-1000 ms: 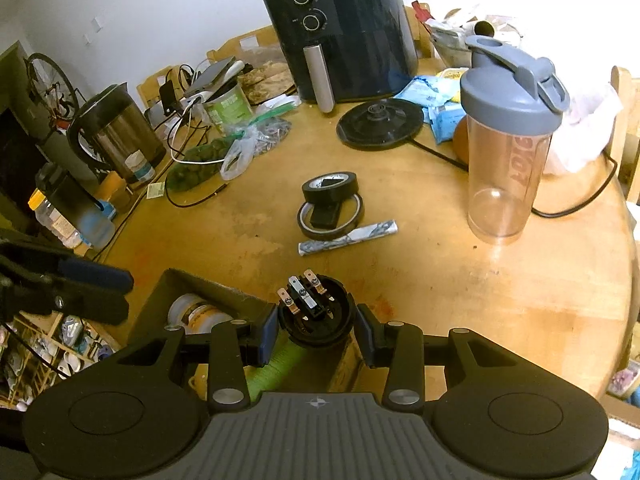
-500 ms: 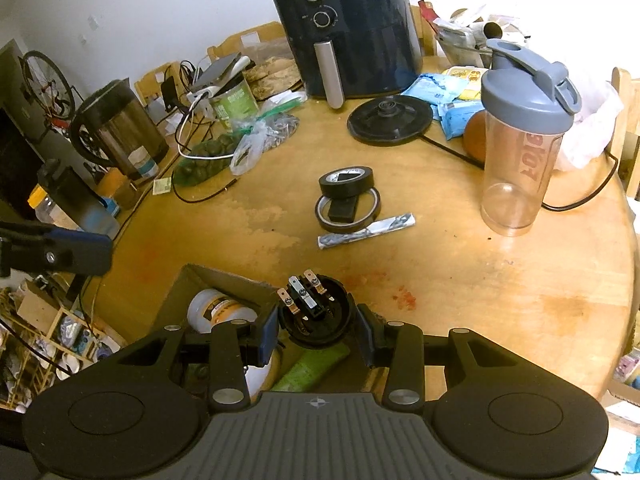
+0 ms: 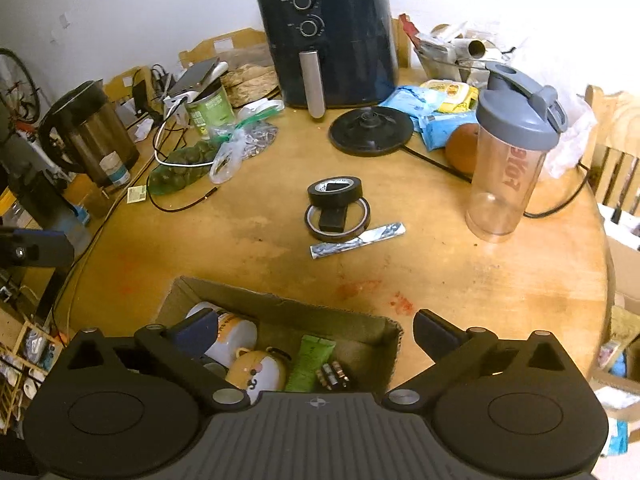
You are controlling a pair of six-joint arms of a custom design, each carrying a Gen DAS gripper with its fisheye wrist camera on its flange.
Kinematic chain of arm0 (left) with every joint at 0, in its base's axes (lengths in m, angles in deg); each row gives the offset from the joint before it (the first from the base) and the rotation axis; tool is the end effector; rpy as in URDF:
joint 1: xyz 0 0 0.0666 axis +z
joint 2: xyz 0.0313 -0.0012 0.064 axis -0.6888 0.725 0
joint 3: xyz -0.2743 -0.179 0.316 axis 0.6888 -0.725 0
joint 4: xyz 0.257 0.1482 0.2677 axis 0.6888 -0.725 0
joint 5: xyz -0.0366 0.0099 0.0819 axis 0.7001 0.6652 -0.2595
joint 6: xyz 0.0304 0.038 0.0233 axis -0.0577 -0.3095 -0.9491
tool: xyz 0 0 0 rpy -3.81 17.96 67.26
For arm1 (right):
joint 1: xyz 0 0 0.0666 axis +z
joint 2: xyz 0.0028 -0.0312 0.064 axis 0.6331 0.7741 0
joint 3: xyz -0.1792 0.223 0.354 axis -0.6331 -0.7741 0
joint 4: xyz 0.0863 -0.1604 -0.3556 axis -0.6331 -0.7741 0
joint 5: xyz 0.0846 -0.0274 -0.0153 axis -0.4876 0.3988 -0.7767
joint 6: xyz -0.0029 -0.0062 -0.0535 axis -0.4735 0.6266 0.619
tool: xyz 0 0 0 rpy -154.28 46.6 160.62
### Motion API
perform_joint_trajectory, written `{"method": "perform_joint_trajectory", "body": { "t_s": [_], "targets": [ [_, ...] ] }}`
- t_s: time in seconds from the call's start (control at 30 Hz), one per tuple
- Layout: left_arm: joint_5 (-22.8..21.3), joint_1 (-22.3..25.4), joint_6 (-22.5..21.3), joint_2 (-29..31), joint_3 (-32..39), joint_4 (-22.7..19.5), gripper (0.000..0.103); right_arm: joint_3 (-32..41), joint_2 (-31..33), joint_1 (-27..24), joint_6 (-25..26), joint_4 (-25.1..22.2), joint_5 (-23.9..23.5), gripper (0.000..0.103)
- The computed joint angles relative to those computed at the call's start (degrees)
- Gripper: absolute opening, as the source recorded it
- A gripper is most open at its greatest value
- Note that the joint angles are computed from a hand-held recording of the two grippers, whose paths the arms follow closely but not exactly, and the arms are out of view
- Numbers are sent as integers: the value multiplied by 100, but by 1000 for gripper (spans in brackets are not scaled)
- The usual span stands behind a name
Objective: Organize objects
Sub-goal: 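Open the right gripper releasing the plug while the left releases the tube into the box, then move the right gripper toward the grey-white strip beside the tape roll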
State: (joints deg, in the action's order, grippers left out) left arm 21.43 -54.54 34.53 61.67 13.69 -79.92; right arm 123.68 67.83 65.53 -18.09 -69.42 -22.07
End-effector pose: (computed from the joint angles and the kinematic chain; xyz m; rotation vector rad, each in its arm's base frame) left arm 0.5921 -0.1224 0.4420 0.0663 2.5151 -0.3981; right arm 0.6239 0.3151 0.3764 -0.5636 2.4614 0.4680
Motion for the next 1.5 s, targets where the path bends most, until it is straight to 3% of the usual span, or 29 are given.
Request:
{"method": "perform_joint_trajectory", "body": {
  "t_s": [0.47, 0.7, 1.0, 1.5],
  "targets": [
    [-78, 100, -263, -119, -203, 383, 82, 122, -48, 230, -298, -197, 585, 103],
    [-184, 81, -227, -102, -184, 600, 88, 434, 129, 254, -55, -394, 653, 103],
    [-374, 25, -242, 142, 170, 441, 88, 1106, 591, 208, 330, -767, 724, 103],
    [-615, -147, -137, 613, 821, 173, 88, 2723, 1673, -181, 918, -1924, 28, 103]
  ]
}}
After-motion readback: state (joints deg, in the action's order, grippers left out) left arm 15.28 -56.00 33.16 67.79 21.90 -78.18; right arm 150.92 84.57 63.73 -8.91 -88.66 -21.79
